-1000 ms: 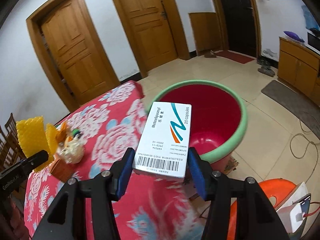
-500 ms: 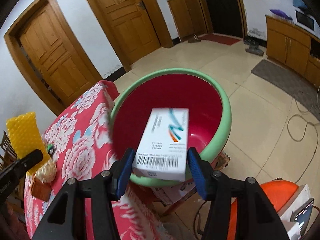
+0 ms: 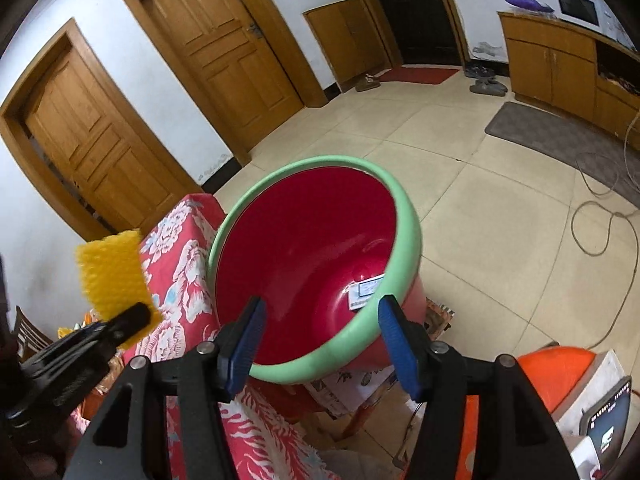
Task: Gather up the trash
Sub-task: 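Open the left tool over the red bucket to drop the foam net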
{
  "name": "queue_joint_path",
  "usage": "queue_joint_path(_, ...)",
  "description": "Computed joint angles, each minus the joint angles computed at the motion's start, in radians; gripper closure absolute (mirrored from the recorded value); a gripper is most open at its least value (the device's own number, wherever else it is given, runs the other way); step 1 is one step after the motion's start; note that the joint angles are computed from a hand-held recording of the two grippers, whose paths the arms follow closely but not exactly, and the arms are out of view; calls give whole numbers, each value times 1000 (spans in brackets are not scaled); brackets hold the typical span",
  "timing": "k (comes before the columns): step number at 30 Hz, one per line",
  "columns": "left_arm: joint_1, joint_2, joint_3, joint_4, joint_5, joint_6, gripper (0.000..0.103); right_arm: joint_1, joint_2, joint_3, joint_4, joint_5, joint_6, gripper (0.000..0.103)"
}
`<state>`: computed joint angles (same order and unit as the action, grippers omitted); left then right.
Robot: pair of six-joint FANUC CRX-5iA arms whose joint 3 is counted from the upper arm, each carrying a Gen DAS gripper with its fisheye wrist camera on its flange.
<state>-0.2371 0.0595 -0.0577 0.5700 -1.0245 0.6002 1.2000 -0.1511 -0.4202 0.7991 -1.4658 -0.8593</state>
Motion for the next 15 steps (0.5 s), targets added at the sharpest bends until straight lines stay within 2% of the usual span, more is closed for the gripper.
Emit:
queue_joint_path(4, -31, 26, 20, -1, -9, 0, 90, 29, -8, 0, -2, -32, -37, 40)
queue_joint_path(5, -36, 28, 23, -3, -6, 2, 84, 35, -10, 0, -3, -39, -43, 40)
queue_joint_path(6, -40, 30, 25, -5, -1, 4, 72, 38, -12, -1, -2, -43, -47, 40)
queue_joint_path(8, -46, 26, 24, -9, 19, 14, 56, 48, -14, -1, 2, -55, -54, 40)
queue_joint_path(9, -47, 22, 21, -9, 27, 17, 52, 51, -14, 0, 2, -59, -56, 39)
queue_joint_path(13, -34, 13, 16, 4, 24, 16, 51, 64, -11, 5, 12, -73, -63, 39)
queue_joint_path(15, -23, 3, 10, 7, 23, 22, 45, 70, -9, 9, 17, -79, -61, 39)
